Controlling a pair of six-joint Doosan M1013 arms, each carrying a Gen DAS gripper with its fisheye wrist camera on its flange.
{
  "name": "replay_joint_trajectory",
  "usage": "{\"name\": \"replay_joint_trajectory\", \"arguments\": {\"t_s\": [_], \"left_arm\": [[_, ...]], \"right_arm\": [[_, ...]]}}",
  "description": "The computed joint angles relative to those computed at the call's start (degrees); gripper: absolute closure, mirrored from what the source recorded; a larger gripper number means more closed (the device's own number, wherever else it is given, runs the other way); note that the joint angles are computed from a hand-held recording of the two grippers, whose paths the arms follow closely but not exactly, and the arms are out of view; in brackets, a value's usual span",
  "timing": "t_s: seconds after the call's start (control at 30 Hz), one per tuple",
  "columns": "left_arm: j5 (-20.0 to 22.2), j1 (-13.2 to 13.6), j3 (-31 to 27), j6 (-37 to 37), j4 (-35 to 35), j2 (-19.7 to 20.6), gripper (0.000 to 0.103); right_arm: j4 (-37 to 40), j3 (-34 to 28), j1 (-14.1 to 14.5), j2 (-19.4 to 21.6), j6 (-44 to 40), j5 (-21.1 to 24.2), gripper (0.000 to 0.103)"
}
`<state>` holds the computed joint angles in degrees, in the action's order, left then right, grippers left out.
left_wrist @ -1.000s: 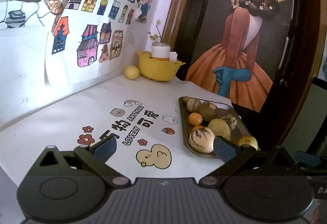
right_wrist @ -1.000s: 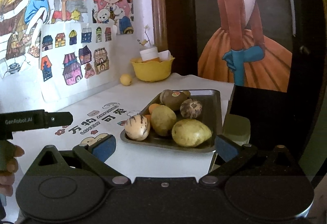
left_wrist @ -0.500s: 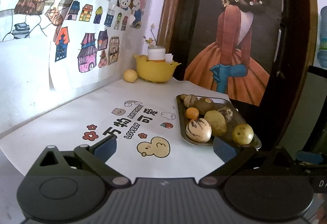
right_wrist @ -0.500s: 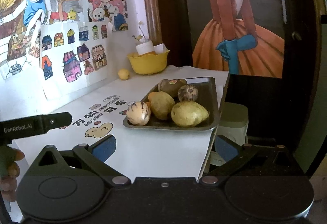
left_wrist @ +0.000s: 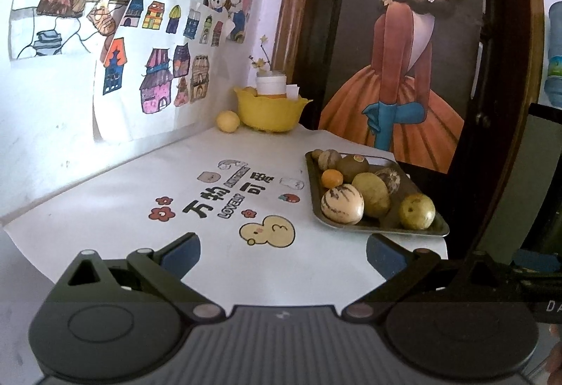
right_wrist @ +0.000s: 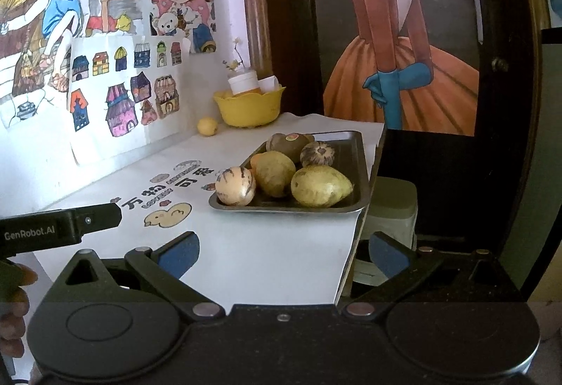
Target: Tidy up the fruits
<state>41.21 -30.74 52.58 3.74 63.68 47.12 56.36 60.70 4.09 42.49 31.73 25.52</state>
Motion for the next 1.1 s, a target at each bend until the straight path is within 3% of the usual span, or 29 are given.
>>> {"name": "replay_joint_trajectory", "arguments": {"t_s": [0.43, 0.7, 1.1], "left_arm": [[0.5, -0.1, 2.6, -3.3, 2.4, -0.9, 0.0], [0.2, -0.1, 4.8, -5.6, 5.6, -1.7, 0.0], [1.6, 0.1, 9.1, -11.1, 10.9, -3.3, 0.0]], "right_arm": [[10.0, 3.0, 0.2, -0.8, -10.6, -2.6, 0.001], [21.4, 5.1, 0.4, -1.3, -23.2, -3.6, 0.001], [33.7, 7.5, 1.3, -1.8, -35.3, -4.1, 0.001]]}}
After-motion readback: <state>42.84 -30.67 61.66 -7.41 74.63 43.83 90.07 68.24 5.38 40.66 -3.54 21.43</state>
